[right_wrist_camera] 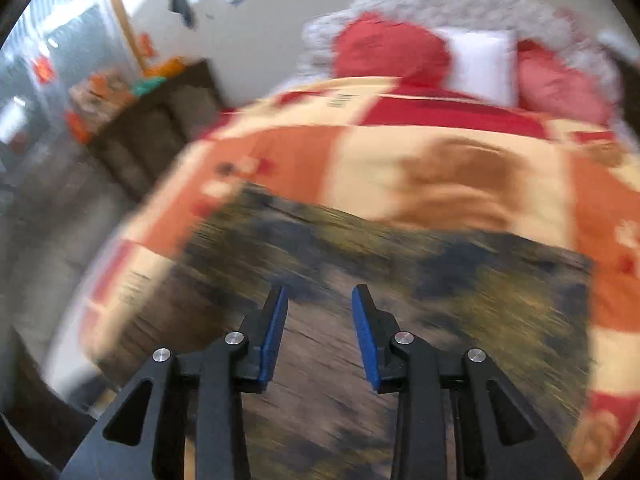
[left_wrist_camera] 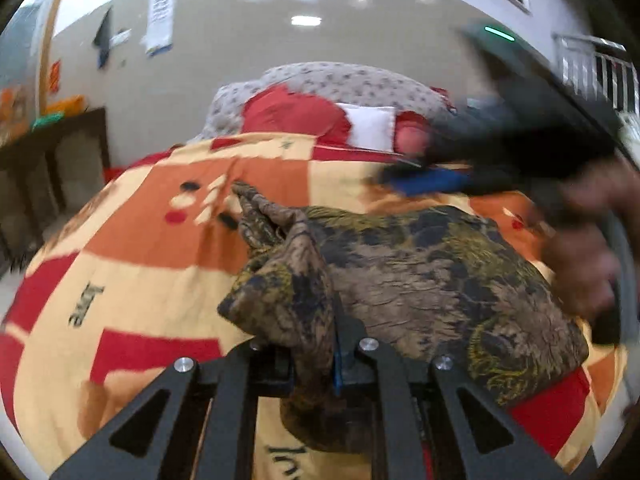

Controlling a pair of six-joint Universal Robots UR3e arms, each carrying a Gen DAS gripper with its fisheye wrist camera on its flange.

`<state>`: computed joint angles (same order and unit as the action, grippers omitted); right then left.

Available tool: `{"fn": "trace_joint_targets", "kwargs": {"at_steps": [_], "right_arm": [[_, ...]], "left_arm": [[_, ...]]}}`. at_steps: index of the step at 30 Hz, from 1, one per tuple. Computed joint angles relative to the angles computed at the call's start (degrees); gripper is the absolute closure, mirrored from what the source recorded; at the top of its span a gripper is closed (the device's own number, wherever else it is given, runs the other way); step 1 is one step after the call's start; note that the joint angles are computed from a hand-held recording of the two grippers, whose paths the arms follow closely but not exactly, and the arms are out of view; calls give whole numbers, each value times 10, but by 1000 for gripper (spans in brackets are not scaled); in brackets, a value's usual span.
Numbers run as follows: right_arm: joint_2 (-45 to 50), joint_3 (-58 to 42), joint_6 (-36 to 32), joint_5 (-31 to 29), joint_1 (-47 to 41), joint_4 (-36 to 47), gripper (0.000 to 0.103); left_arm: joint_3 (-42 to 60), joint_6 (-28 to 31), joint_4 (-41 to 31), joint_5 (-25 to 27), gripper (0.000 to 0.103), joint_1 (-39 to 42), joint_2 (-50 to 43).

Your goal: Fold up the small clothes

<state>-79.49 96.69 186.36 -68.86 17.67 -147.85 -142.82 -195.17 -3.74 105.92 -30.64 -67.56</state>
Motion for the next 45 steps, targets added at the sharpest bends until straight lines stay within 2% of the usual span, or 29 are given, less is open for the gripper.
{"fn": "trace_joint_targets", "kwargs": {"at_steps": [1,2,6,8,11,14,18,19,20,21,26,31,35,41,45], "right_arm": [[41,-56,-8,42,-5,32,67],[63,-88,-12,49,-2,49,67],[186,-285,-31,40,23,156,67],[234,-365,-41,68,26,213,67],[285,-447,-40,75,39,261,67],[323,-510,-39,43,55,298,67],[386,-622,-56,-27,80,370,67],[401,-649,-61,-52,87,383,70],[413,-671,-65,-66,91,394,86],[420,-681,-68,-69,91,401,93],[338,-543,-61,-50,62,330,94],[219,-393,-83,-40,6,300,94],[121,-285,-134,-44,-50,307,94],[-4,-152,-239,-74,-138,331,94],[-55,-81,-297,-85,-199,331,94]], "left_arm": [[8,8,6,3,91,-10,-12],[18,8,6,7,91,-19,-23],[34,27,6,2,91,-29,-43],[38,36,8,-6,91,-29,-51],[43,43,11,-15,91,-31,-65],[47,49,23,-12,91,-42,-83],[48,48,18,-22,91,-40,-79],[48,48,15,-25,91,-38,-77],[48,49,12,-28,91,-34,-73],[48,51,5,-37,91,-27,-66],[72,57,-21,-55,91,-31,-51],[151,40,-27,-27,91,-107,-112],[221,31,-36,-12,91,-168,-179],[326,17,-64,-30,91,-230,-272],[416,16,-104,-39,91,-255,-339]]}}
